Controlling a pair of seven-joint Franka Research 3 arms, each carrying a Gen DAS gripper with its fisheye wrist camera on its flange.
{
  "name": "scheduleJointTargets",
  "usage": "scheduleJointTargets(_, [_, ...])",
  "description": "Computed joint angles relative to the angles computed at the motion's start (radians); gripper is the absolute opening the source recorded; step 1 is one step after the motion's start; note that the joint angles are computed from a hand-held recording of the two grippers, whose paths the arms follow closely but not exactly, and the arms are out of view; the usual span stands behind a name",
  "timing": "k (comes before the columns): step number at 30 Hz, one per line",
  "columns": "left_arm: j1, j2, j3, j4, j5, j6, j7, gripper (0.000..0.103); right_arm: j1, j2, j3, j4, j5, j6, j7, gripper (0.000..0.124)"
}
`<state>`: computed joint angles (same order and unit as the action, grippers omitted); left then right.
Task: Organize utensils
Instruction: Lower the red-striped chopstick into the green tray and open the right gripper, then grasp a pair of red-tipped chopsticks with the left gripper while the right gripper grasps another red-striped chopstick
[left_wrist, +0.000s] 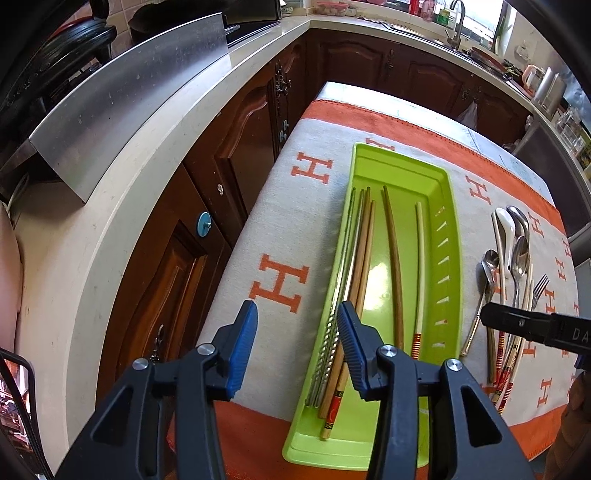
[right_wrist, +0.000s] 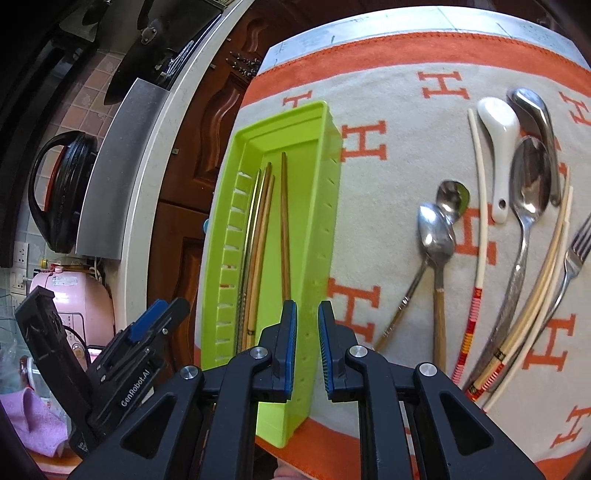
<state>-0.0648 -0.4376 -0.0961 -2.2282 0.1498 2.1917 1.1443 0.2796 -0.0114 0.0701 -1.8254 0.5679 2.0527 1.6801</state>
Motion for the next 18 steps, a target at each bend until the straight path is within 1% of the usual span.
scheduleJointTargets(3, [-0.01, -0.006, -0.009, 0.001, -0.003, -0.007, -0.001, 0.045, -0.004, -0.037, -0.005, -0.043, -0.006, 0.009, -0.014, 0.012])
scheduleJointTargets(5, [-0.021, -0.006, -0.014, 0.005, -0.012, -0.014, 0.003, 0.045, -0.008, -0.072, -0.007, -0.078, -0.029, 0.018, -0.018, 0.012])
scheduleJointTargets(9, [-0.051, 0.002, -0.024, 0.022, -0.033, -0.027, 0.023, 0.045, -0.018, -0.128, -0.02, -0.134, -0.031, 0.016, -0.031, 0.012])
scheduleJointTargets(12, [-0.072, 0.008, -0.039, 0.036, -0.036, -0.026, 0.033, 0.045, -0.03, -0.177, -0.031, -0.183, -0.029, 0.027, -0.04, 0.012])
scheduleJointTargets(18, [-0.114, 0.034, -0.059, 0.075, -0.055, -0.015, 0.051, 0.046, -0.059, -0.266, -0.046, -0.257, -0.072, 0.051, -0.053, 0.012])
